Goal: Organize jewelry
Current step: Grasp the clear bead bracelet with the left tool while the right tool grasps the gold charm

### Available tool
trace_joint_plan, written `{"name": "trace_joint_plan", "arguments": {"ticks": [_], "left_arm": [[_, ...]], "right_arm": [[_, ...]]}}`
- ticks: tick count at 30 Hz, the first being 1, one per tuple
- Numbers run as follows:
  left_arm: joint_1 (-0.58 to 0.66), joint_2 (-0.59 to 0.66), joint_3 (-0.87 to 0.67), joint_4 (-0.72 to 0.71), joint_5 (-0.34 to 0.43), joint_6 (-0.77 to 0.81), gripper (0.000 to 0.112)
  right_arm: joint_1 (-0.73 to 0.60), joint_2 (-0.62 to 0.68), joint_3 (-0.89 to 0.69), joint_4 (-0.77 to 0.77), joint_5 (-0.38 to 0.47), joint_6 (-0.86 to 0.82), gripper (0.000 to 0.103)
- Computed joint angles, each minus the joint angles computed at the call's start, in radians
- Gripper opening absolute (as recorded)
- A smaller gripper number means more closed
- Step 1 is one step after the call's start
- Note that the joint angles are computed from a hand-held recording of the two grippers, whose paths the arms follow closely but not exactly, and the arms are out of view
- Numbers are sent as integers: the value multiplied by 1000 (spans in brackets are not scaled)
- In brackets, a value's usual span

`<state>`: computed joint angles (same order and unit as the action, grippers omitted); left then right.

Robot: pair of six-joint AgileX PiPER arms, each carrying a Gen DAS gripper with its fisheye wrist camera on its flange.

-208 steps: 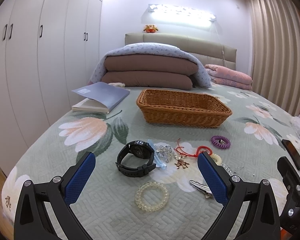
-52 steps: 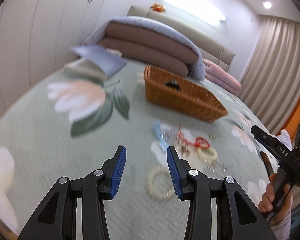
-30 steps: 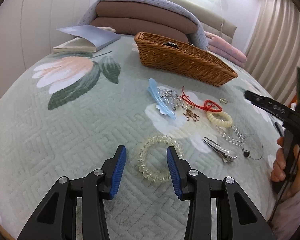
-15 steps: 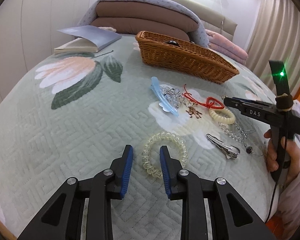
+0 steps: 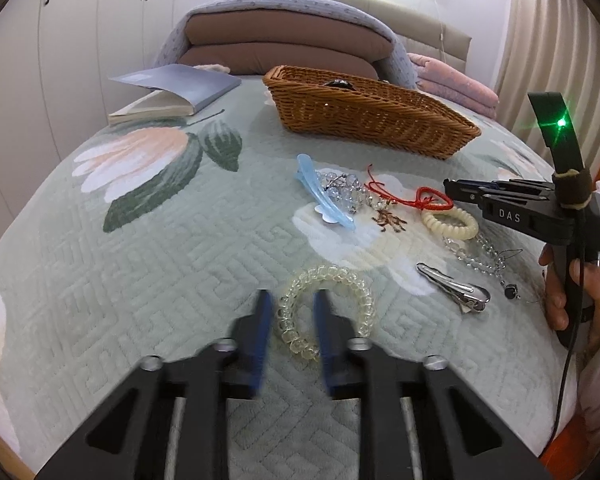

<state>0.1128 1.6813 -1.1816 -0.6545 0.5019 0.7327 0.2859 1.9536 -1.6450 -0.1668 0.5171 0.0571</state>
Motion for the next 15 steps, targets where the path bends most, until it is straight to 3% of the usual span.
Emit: {"name": "trace_joint_plan", "arguments": {"ticks": [8, 12, 15], "left_arm": [[45, 3, -8, -126, 58, 79, 9], [52, -4, 0, -168, 58, 111, 9], [71, -39, 40, -289, 27, 213, 9]], "right_arm": [[-4, -71, 94, 43, -91, -15, 10], [-4, -99, 128, 68, -135, -37, 10], [-9, -119, 152, 110, -163, -73, 10]]}}
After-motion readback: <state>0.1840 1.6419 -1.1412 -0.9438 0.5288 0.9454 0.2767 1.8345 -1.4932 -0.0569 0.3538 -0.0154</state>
